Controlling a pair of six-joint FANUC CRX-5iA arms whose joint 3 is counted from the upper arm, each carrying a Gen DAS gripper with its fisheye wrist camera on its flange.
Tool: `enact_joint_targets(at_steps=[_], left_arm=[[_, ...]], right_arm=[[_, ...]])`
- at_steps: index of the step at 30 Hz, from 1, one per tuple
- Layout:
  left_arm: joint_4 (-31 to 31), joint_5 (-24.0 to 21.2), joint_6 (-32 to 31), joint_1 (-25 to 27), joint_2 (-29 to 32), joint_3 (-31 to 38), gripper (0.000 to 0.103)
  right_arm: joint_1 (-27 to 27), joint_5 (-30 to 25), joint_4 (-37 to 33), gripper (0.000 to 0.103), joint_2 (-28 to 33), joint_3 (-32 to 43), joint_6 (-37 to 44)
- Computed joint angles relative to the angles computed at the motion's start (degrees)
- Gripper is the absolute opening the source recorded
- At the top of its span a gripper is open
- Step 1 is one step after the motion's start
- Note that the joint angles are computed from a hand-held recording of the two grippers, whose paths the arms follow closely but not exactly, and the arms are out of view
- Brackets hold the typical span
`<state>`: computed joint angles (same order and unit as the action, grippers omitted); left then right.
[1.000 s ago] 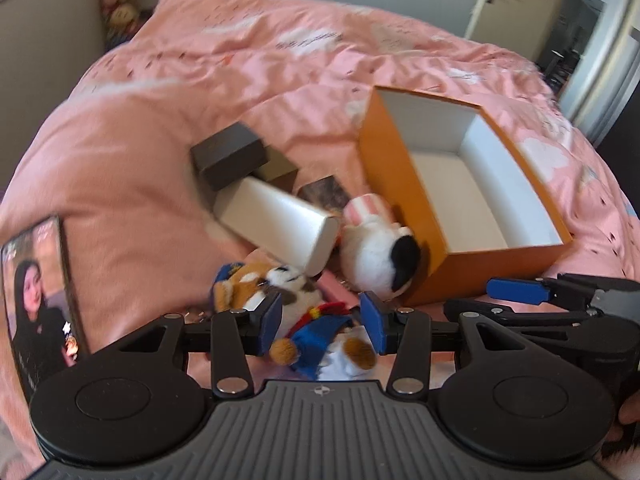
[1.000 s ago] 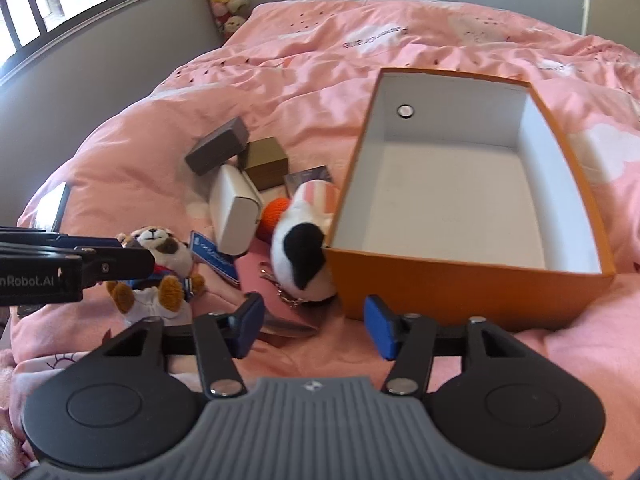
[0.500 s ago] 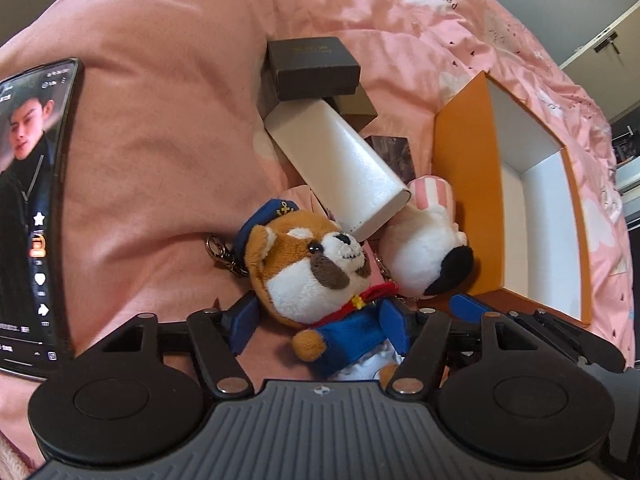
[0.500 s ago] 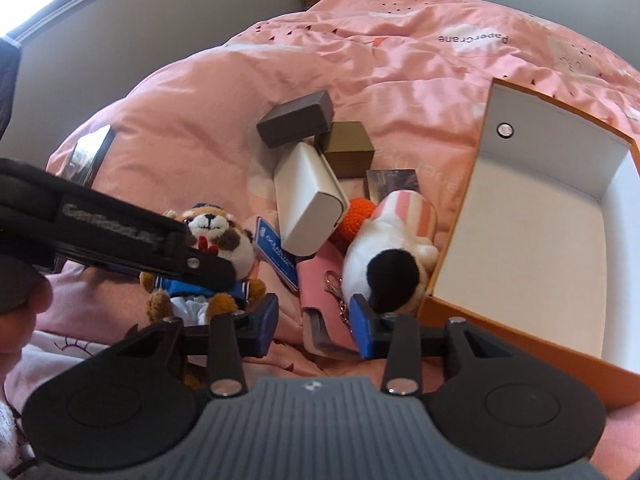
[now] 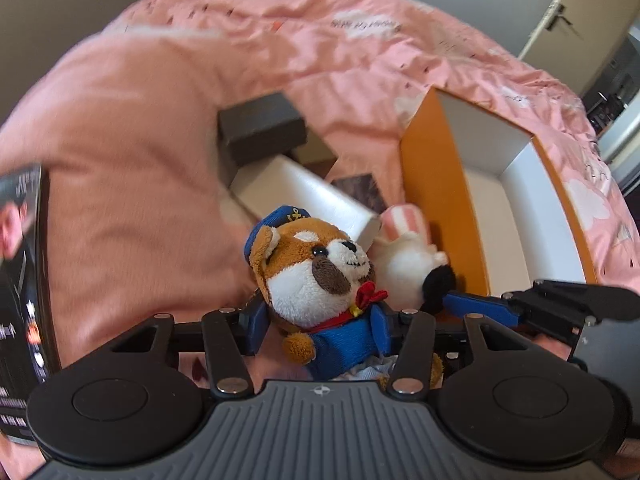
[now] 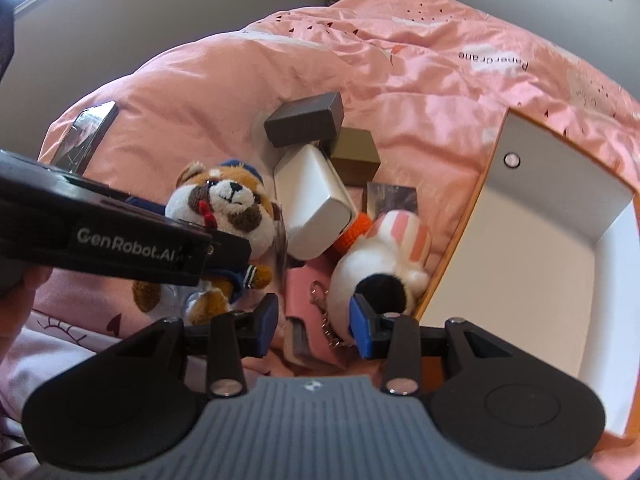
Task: Organize objects
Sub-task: 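Carry the red panda plush with the left tool while the right tool carries the white plush into the box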
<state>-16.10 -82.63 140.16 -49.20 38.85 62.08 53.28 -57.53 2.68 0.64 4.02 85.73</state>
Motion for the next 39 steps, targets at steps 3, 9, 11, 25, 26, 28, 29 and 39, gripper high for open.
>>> enact_joint_targets(at_steps=[3,9,11,25,26,28,29,39], left_arm=[[-3.2,1.0,-2.0,-0.6,-0.2,1.0,0.057],[-3.1,3.8,-3.7,0.9,0.2,1.8,0.057],[-2.0,4.5,-4.0,1.4,0.7,1.8,0.057],[1.5,11.5,-3.7,3.3,-2.1,-8.4,0.058],[1.8,11.8,-3.7,3.4,-2.2,-8.7,0.058],[2.5,12.2,-3.7,3.7,-2.3,-9.3,0.058],[2.8,12.4,-3.7,3.8,-2.4,-9.8,0.058],[3.2,13.0,-3.7,4.0,-2.9,-10.8,0.058]], right_arm=[[-0.7,-1.2,0.8,0.042,1.5,2.6,1.9],[-2.2,-8.3,2.4,0.05,8.0,11.6,6.6],[-2.4,-10.7,2.4,0.054,10.4,14.5,9.5],[-0.3,-20.1,6.3,0.066,17.5,19.2,28.6],[0.2,-18.9,7.5,0.069,17.3,18.0,29.1],[0.7,-16.7,9.3,0.07,17.1,16.1,30.1],[0.6,-17.1,9.1,0.071,17.6,16.6,30.4],[0.9,-15.0,10.8,0.061,17.1,14.3,29.8]])
